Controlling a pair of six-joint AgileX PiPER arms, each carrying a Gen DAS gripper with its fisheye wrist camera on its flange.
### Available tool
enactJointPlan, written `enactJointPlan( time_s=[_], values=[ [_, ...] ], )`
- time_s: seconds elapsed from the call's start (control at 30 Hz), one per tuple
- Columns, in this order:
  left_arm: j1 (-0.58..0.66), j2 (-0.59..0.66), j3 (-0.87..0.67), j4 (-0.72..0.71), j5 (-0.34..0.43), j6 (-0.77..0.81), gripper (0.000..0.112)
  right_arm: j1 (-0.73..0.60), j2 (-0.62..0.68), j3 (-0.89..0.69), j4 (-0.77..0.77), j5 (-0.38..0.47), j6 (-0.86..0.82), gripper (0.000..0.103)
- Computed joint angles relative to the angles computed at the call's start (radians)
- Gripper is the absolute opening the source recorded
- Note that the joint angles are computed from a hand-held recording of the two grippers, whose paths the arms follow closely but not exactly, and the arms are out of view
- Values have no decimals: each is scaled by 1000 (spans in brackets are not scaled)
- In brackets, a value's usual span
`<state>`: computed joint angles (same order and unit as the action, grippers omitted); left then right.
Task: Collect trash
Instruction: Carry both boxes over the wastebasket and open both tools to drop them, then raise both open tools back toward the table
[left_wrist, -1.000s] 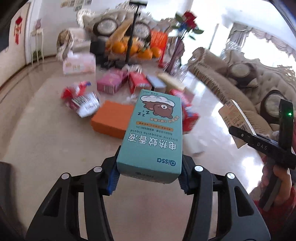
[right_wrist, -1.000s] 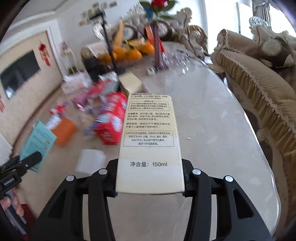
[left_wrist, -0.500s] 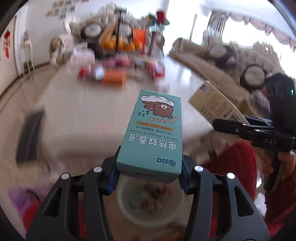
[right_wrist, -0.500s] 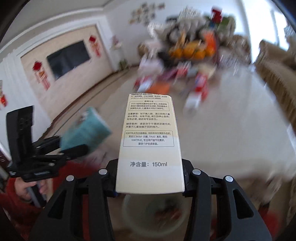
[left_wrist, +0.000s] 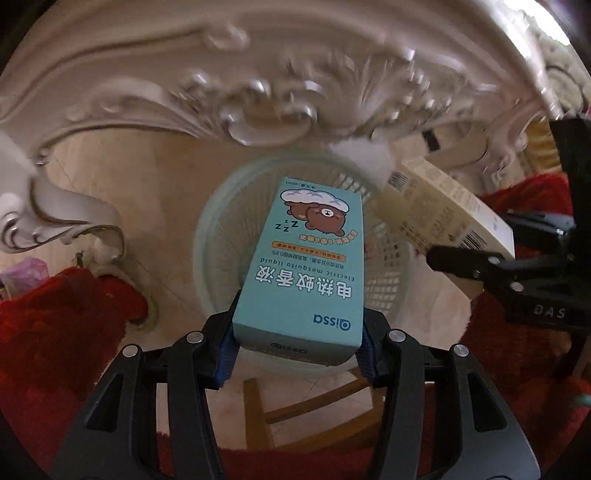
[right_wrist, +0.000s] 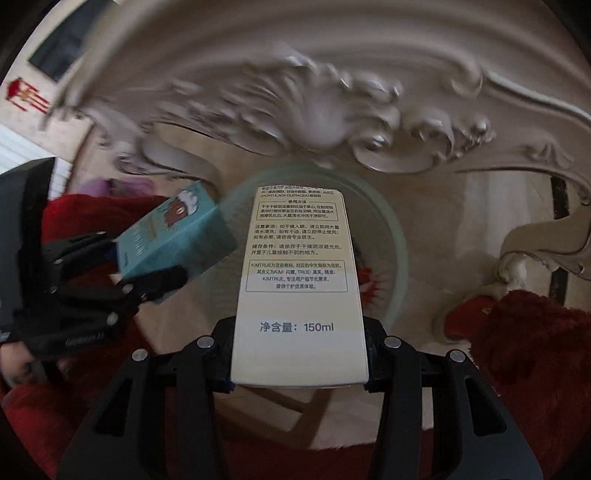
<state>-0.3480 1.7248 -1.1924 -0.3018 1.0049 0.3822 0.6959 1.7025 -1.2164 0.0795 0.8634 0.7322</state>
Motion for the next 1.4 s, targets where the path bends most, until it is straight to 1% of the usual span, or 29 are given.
enactJointPlan(
  time_s=[0.07,0.1,0.13,0.17,0.2,0.23,0.27,0.3,0.37,0.5,0.57,0.67,0.73,0.8,0.83,0.93,0.97,1.0,1.07,1.13,1.2,1.23,1.27,1.3,1.37,1.4],
  values=[
    [-20,23,12,11,-22,-11,52,25,10,24,-2,-18,27,44],
    [-29,35,15,22,-35,-24,52,30,21,35,4,-34,25,45],
    [-39,56,9,43,-44,-52,55,34,39,37,24,-47,-1,45],
    [-50,73,8,69,-52,-87,57,35,32,44,31,-38,-6,48],
    [-63,81,12,110,-61,-139,74,42,54,28,20,-13,7,62],
    [-73,90,18,145,-76,-185,92,49,66,12,2,10,25,70],
    [-73,90,29,147,-90,-191,93,55,64,17,-14,9,48,74],
    [-61,91,35,128,-92,-174,95,49,57,26,-6,2,44,74],
    [-29,92,36,66,-89,-130,96,37,30,62,-4,-25,71,75],
    [0,76,55,33,-107,-104,96,13,-4,123,10,-67,105,76],
    [7,79,60,21,-116,-92,96,11,-10,127,14,-68,118,76],
    [22,49,83,-6,-128,-78,96,18,-50,139,-1,-68,143,76],
    [46,-4,106,-25,-155,-66,96,33,-77,128,-30,-49,150,76],
    [61,-63,122,-14,-175,-75,96,78,-125,104,-94,-3,174,76],
    [78,-112,132,-22,-184,-63,96,96,-146,97,-118,12,185,76],
    [118,-231,112,-28,-149,-15,96,166,-247,52,-243,79,259,76],
    [129,-260,94,-27,-139,5,96,197,-296,30,-325,104,320,76],
    [139,-290,57,-28,-126,30,96,209,-321,13,-380,115,355,76],
    [148,-288,-49,-29,-92,46,96,227,-368,-47,-545,155,435,76],
    [142,-245,-168,-39,-95,44,96,209,-363,-115,-683,182,459,76],
    [109,-159,-323,8,-125,-16,96,152,-310,-204,-754,222,421,76],
    [101,-114,-390,14,-133,-30,96,113,-279,-244,-766,221,393,76],
    [94,-59,-475,24,-120,-52,96,71,-245,-286,-762,216,361,76],
    [92,7,-575,20,-94,-72,96,19,-202,-336,-741,200,320,76],
    [88,144,-775,-22,-69,-84,96,-56,-132,-410,-705,171,271,76],
    [78,217,-875,-27,-77,-98,96,-106,-83,-462,-665,149,225,76]
  ],
)
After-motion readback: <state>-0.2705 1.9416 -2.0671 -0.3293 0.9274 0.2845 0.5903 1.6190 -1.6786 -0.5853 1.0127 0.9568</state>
